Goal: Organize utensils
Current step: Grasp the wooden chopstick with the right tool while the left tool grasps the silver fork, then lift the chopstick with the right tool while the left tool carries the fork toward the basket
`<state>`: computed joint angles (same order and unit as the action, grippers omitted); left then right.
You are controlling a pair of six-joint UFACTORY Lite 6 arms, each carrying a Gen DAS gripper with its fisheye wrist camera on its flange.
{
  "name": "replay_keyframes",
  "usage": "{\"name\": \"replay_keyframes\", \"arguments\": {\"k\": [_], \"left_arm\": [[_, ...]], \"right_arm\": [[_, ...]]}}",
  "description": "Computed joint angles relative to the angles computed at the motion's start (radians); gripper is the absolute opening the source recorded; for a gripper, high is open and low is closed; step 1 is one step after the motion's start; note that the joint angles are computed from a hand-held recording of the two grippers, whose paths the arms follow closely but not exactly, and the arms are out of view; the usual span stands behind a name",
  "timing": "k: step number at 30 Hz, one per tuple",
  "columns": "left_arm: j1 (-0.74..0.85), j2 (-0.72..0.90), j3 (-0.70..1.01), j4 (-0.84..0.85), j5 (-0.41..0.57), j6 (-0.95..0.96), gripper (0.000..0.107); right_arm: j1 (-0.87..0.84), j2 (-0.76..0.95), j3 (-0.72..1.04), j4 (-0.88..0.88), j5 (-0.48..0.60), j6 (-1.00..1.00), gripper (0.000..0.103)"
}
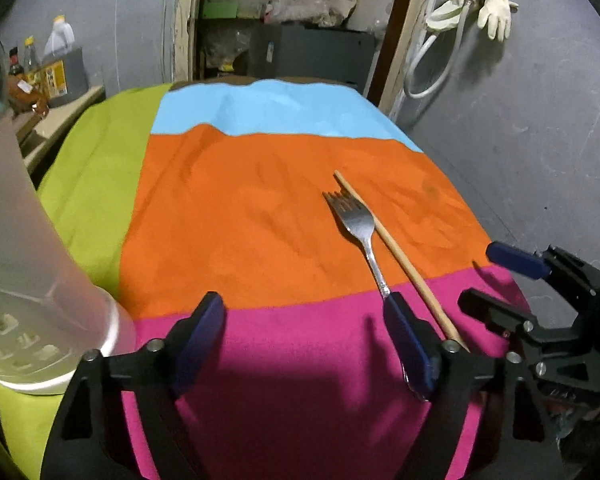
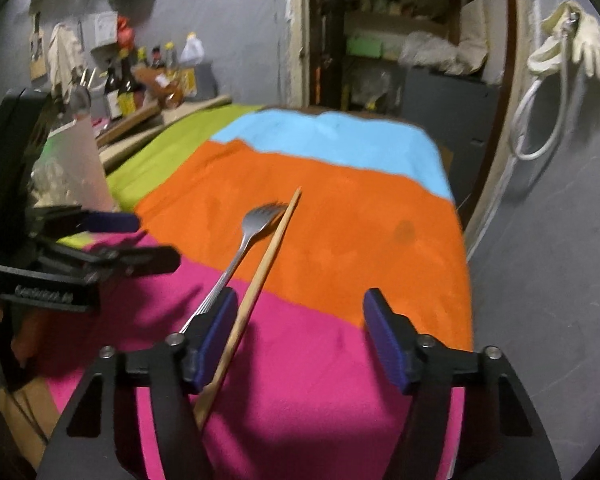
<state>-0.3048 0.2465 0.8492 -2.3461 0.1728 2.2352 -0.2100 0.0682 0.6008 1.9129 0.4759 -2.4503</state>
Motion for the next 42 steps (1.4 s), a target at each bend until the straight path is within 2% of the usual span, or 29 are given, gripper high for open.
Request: {"name": "replay_keyframes", "arguments": {"k": [7,13,17,22,24,28,32,34,36,42], "left_arm": [[0.007,0.042,0.036,0.154,-0.005,-0.15,0.069],[0.018,0.077,0.082,0.354,0.019,-0.346,0.068],[0.024,0.118,0.132,0.517,0.054,-0.501,0.062],[0.03,0.178,0.207,0.656,0.098,-0.629,0.055],[0.029,0.207,0.246,0.711,0.11,-0.685,0.05],[0.027,0.275,0.343,0.854,0.136,-0.834,0.044],[0.025,0.333,0.425,0.975,0.158,-0.949,0.029],[0.032,0.361,0.465,1.016,0.184,-0.99,0.026],[0.041,0.382,0.49,1.029,0.216,-1.004,0.018],[0.061,0.426,0.549,1.078,0.292,-1.05,0.009]], "right_arm": [[0.055,0.073,0.057,-0.132,-0.05,0.116,0.051],[0.08,0.104,0.085,-0.125,-0.089,0.123,0.043],[0.082,0.14,0.131,-0.134,-0.106,0.156,0.035],[0.072,0.179,0.192,-0.166,-0.122,0.201,0.014],[0.06,0.197,0.215,-0.181,-0.124,0.214,0.009],[0.036,0.214,0.241,-0.17,-0.128,0.198,0.006],[0.013,0.237,0.275,-0.204,-0.131,0.227,0.006],[0.006,0.259,0.309,-0.277,-0.128,0.298,0.006],[0.003,0.284,0.349,-0.384,-0.116,0.404,0.006],[0.023,0.405,0.531,-0.729,-0.079,0.759,0.006]]}}
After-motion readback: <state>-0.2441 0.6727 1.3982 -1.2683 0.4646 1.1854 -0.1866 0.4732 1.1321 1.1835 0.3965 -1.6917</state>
